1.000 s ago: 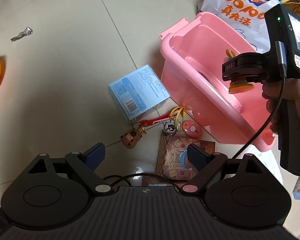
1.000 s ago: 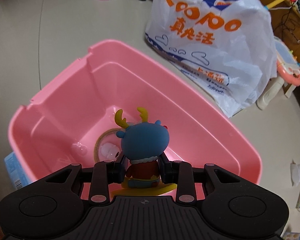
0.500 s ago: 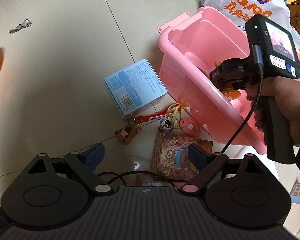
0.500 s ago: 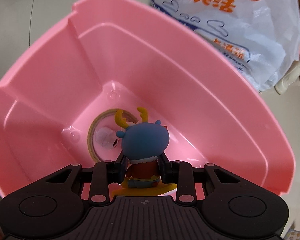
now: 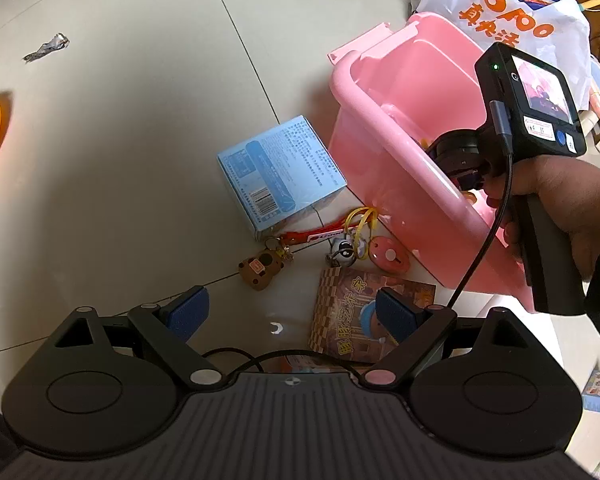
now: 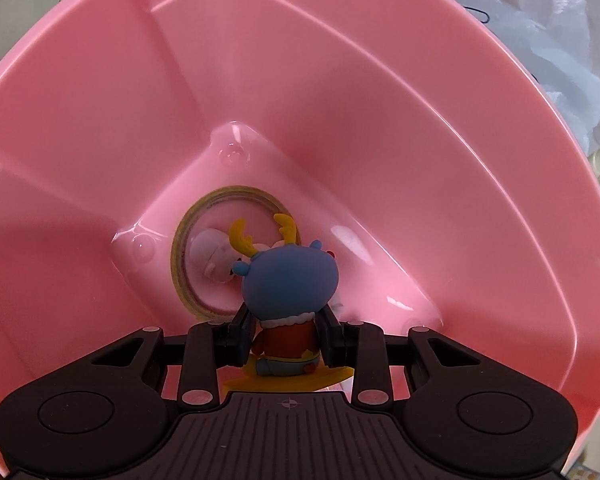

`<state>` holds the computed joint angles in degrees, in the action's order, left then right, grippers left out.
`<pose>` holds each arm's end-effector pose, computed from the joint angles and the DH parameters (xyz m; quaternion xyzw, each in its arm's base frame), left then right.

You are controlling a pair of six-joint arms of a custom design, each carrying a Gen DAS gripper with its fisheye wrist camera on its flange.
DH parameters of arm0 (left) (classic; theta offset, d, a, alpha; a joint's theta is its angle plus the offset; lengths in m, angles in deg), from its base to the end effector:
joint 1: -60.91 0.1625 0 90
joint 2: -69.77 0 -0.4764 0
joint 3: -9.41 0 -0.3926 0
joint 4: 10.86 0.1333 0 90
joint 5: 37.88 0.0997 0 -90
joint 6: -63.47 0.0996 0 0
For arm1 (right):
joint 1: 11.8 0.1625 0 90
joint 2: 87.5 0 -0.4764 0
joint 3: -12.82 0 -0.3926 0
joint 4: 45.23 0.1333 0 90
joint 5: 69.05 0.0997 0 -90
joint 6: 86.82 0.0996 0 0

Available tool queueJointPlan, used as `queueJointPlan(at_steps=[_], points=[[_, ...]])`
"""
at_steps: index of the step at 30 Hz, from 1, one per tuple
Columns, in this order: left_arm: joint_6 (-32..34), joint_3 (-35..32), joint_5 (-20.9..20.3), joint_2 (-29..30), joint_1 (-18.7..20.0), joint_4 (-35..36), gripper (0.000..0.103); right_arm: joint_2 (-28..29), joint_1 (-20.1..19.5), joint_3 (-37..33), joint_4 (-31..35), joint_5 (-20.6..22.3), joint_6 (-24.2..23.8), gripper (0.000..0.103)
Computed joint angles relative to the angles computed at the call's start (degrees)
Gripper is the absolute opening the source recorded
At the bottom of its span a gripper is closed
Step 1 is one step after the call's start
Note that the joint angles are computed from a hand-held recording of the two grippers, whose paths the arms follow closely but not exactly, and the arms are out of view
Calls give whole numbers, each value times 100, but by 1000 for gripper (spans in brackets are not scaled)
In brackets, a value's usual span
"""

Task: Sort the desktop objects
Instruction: 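Open the right gripper to release the dragon into the bin, then raise the right tool out of the bin and back away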

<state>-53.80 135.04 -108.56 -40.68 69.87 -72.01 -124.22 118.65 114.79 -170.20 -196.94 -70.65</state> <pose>-0.1902 -0.1983 0.3692 -0.2244 0.8882 -0.2124 0.3401 0.4394 -0.4042 -0.0273 0.2749 -0.8748 -0.0689 0.3931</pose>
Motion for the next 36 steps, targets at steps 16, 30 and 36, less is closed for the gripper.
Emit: queueJointPlan(at_steps=[16,30,36], points=[[-109,-72,-24,-56,-82,77,92,53,42,-121,358,35,-29,31],[-262,-189,0,-126,-170,189,92,-289,192,37,94,27,-64,37],[-351,-262,81,-125,-223,279,92,-682,393,187,-81,-226,185,37]])
